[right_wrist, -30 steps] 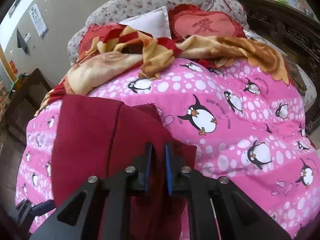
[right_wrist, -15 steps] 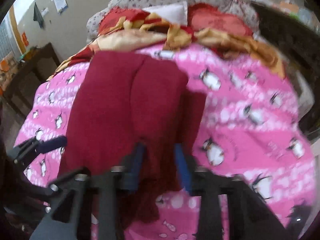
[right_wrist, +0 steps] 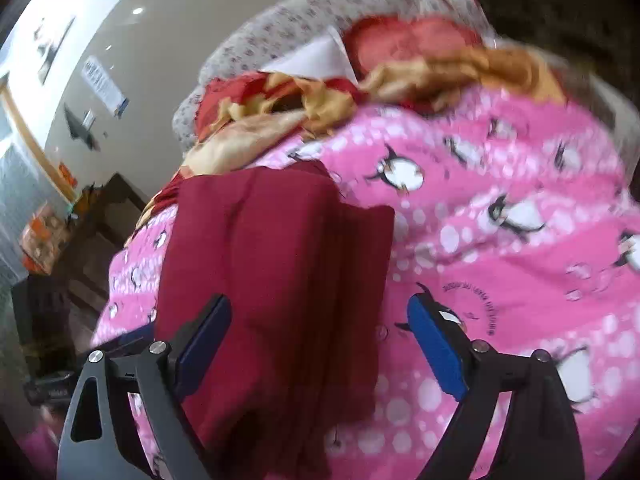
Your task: Fold small clothes
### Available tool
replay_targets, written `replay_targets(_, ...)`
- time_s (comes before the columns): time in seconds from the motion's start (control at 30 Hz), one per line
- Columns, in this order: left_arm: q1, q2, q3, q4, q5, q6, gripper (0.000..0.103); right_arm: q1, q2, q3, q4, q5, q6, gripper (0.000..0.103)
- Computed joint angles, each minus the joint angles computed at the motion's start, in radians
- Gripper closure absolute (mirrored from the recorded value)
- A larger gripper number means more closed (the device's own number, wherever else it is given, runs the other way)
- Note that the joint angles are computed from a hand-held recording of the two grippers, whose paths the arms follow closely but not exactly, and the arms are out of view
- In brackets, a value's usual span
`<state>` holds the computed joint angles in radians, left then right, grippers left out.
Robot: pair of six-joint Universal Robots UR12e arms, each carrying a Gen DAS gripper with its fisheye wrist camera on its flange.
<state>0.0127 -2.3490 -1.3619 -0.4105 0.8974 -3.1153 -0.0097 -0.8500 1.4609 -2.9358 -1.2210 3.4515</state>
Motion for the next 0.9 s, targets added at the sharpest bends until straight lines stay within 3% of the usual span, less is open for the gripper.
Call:
replay_targets(0.1, -0.001, -0.025, 0.036, -0.052, -0.019, -0.002, 0.007, -0.015, 0.040, -0.041, 0.036, 0.139, -0.008, 0.014)
replay_targets(0.17, -0.004, -0.042, 0.069, -0.139, -0.028, 0.016, 0.008, -0.012, 0.053, -0.058, 0.055, 0.163, -0.023, 0.014)
replay_targets(0.23, -0.006, -0.048, 0.079, -0.163, -0.025, 0.009, 0.016, -0.004, 0.055, -0.062, 0.054, 0.137, -0.037, 0.028)
replay_targets(0.3, -0.006, -0.036, 0.064, -0.133, -0.014, 0.021, 0.029, 0.003, 0.043, -0.051, 0.032, 0.113, -0.048, 0.054)
replay_targets(0.37, -0.003, -0.016, 0.045, -0.119, -0.010, 0.035, 0.040, 0.008, 0.022, -0.038, 0.030, 0.096, -0.075, 0.066)
replay_targets(0.4, 0.002, -0.002, 0.033, -0.116, -0.019, 0.042, 0.046, 0.010, 0.011, -0.032, 0.033, 0.102, -0.081, 0.068)
replay_targets(0.47, 0.011, 0.030, 0.005, -0.114, -0.032, 0.057, 0.046, 0.011, -0.007, -0.021, 0.040, 0.113, -0.089, 0.068)
replay_targets(0.57, 0.034, 0.086, -0.049, -0.131, -0.050, 0.082, 0.046, 0.011, -0.031, 0.001, 0.030, 0.183, -0.076, 0.068)
replay_targets(0.67, 0.054, 0.137, -0.108, -0.170, -0.018, 0.106, 0.045, 0.014, -0.038, 0.017, 0.044, 0.267, -0.071, 0.067)
replay_targets(0.73, 0.055, 0.158, -0.138, -0.199, 0.050, 0.124, 0.044, 0.034, -0.038, 0.017, 0.102, 0.240, -0.129, 0.061)
replay_targets(0.8, 0.042, 0.161, -0.151, -0.226, 0.159, 0.135, 0.043, 0.062, -0.038, 0.003, 0.210, 0.135, -0.198, 0.055)
replay_targets(0.83, 0.036, 0.158, -0.157, -0.229, 0.210, 0.126, 0.038, 0.080, -0.041, -0.002, 0.257, 0.047, -0.230, 0.055)
replay_targets(0.9, 0.039, 0.162, -0.185, -0.167, 0.223, 0.095, 0.034, 0.094, -0.057, 0.017, 0.239, -0.019, -0.267, 0.054)
